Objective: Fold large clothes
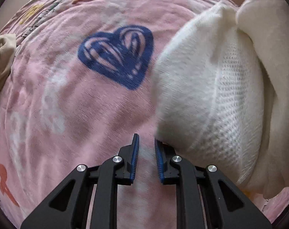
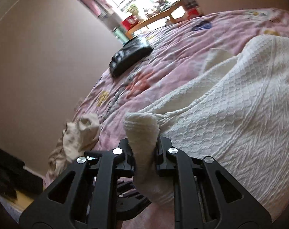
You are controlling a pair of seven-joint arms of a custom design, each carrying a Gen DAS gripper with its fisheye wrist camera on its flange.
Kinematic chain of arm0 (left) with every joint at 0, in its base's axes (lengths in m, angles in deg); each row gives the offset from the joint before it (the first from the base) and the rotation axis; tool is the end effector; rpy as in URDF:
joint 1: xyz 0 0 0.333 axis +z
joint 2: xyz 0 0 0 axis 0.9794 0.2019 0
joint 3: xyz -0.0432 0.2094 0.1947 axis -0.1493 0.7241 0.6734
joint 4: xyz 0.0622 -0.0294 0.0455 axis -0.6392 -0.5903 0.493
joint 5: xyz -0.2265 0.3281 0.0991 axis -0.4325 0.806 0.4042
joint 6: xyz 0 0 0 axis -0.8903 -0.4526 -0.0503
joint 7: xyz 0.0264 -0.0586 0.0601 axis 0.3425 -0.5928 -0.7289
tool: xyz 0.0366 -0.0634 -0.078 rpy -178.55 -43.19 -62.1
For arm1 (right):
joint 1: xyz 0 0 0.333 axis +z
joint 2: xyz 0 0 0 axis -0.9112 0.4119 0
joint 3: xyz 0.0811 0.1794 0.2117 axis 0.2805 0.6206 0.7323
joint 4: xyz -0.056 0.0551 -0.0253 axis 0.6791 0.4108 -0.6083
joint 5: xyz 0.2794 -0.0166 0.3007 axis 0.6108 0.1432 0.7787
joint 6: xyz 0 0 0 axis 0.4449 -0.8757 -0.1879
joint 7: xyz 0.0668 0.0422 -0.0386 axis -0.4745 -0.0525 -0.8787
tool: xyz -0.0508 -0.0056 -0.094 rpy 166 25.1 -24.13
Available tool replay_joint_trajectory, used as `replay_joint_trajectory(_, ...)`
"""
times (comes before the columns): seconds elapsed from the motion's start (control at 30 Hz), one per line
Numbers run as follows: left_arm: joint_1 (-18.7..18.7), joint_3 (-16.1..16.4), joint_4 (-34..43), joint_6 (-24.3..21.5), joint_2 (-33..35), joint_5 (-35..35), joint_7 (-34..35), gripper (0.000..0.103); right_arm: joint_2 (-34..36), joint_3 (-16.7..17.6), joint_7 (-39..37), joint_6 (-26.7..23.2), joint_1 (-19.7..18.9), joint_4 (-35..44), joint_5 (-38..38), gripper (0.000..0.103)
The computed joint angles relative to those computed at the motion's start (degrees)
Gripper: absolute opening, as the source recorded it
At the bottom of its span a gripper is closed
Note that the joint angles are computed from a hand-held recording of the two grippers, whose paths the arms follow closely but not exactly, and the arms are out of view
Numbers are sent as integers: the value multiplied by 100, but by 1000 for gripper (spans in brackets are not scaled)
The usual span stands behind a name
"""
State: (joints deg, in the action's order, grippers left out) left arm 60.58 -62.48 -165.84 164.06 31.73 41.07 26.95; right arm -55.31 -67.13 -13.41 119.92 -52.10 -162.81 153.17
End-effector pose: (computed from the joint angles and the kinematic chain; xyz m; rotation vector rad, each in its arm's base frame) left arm 0.3804 -0.2984 0.3677 -2.4976 1.6335 -0.3675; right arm 0.5223 0.1102 0.4575 -1.7977 1.2074 0.2208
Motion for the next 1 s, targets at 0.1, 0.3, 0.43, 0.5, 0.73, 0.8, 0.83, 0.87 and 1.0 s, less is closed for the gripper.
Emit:
replay_joint_trajectory(0.1,54,-33,-324,-80,-500,166,-67,17,186,155,-105,-171,127,68,-202,14)
replay_joint_trajectory(0.3,274,-77,-855,-728,-1392,203,-125,18,770,513,344,118,344,36,-900,14)
replay_joint_trajectory(0.43,419,-69,-907,-538,-1293,-75,146,18,675,736,306,895,524,-198,-1272,17)
replay_joint_trajectory(0.5,426,-73,-890,-742,-1380,105,-18,18,599,746,475,1001,581,-237,-1441,23)
replay_joint_trajectory(0.73,573,-311,-841,-1186,-2372,342,-543,18,-583,-23,345,14,555,-391,-515,81)
replay_joint_trajectory(0.8,715,-526,-509,-1417,-2571,579,-781,31,-846,-197,262,-87,513,-280,-277,83)
replay_joint_trajectory(0.83,775,-617,-284,-1524,-2578,708,-835,36,-938,-103,451,251,386,-154,-476,86)
replay_joint_trajectory(0.87,851,-646,-54,-1482,-2429,840,-791,42,-934,2,732,610,294,-40,-801,90)
replay_joint_trajectory(1.0,1083,-964,1061,-1383,-1548,1392,-610,43,277,554,3085,1082,-372,1379,-3681,94)
